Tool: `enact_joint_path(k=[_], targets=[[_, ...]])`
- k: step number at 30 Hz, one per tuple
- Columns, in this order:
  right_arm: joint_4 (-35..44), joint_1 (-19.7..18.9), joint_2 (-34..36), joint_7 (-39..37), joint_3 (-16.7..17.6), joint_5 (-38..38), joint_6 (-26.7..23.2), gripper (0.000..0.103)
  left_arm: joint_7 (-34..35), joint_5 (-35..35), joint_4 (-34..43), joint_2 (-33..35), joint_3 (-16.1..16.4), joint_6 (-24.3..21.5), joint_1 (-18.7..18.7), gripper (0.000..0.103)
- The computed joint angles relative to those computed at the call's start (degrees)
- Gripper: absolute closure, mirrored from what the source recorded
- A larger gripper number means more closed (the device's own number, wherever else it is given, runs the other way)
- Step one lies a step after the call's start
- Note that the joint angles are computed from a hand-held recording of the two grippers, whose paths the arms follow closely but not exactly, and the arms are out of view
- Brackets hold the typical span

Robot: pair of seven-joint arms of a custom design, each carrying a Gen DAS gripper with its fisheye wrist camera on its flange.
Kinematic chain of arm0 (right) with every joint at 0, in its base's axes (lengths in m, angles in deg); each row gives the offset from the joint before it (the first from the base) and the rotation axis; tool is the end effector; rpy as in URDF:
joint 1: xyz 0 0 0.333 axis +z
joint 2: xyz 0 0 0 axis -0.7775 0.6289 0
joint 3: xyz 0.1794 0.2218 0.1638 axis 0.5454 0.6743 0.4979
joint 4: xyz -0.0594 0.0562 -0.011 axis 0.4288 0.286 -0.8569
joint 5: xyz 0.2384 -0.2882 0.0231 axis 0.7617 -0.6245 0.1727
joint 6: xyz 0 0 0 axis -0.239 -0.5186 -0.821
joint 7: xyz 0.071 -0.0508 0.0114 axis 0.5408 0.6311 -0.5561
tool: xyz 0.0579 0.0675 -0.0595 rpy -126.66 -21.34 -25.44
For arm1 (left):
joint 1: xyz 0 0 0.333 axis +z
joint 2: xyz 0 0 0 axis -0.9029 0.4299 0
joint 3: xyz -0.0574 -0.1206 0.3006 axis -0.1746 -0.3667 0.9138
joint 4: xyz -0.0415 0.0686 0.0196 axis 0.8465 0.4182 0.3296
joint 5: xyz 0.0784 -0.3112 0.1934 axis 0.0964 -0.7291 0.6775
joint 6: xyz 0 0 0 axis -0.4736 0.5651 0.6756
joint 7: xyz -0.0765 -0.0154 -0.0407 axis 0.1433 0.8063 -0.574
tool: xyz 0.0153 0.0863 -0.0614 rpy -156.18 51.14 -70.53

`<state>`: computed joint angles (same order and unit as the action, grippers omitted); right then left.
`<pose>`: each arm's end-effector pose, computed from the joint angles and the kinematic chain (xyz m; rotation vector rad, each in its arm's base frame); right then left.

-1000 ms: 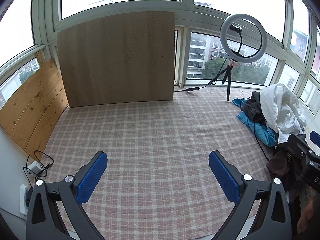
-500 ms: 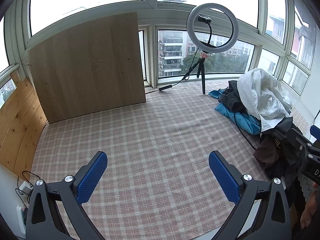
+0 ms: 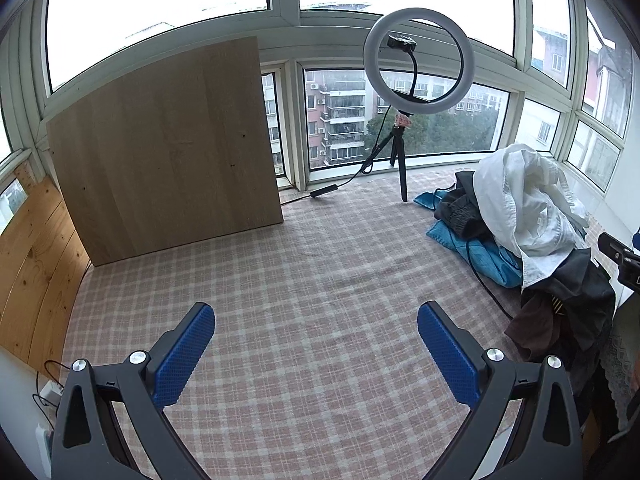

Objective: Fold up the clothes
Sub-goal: 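Grasp the white shirt on the pile with the right gripper and lift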

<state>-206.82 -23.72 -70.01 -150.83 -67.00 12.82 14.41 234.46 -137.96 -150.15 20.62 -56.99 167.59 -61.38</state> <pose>0.3958 0.2656 0.5216 -0.9857 2.4578 -1.2521 0.5544 0.0248 0.5254 -1.2343 2.2088 -0.9613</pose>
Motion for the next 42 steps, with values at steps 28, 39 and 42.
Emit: enact_joint_path(k=[28, 39, 42], targets=[[-11.20, -27.13, 1.35, -25.96, -17.36, 8.86, 68.01, 0.089, -65.57, 60.41, -1.55, 0.45, 0.05, 20.16, 6.68, 0.001], [7.08, -24.37, -7.75, -16.47, 1.78, -11.19, 50.27, 0.093, -23.77, 17.23, 6.30, 4.73, 2.28, 17.01, 8.15, 0.001], [18.42, -19.40, 0.47, -19.40, 4.48, -11.09, 48.29, 0.095, -11.96, 7.71, 10.26, 6.86, 2.12, 12.73, 10.45, 0.001]])
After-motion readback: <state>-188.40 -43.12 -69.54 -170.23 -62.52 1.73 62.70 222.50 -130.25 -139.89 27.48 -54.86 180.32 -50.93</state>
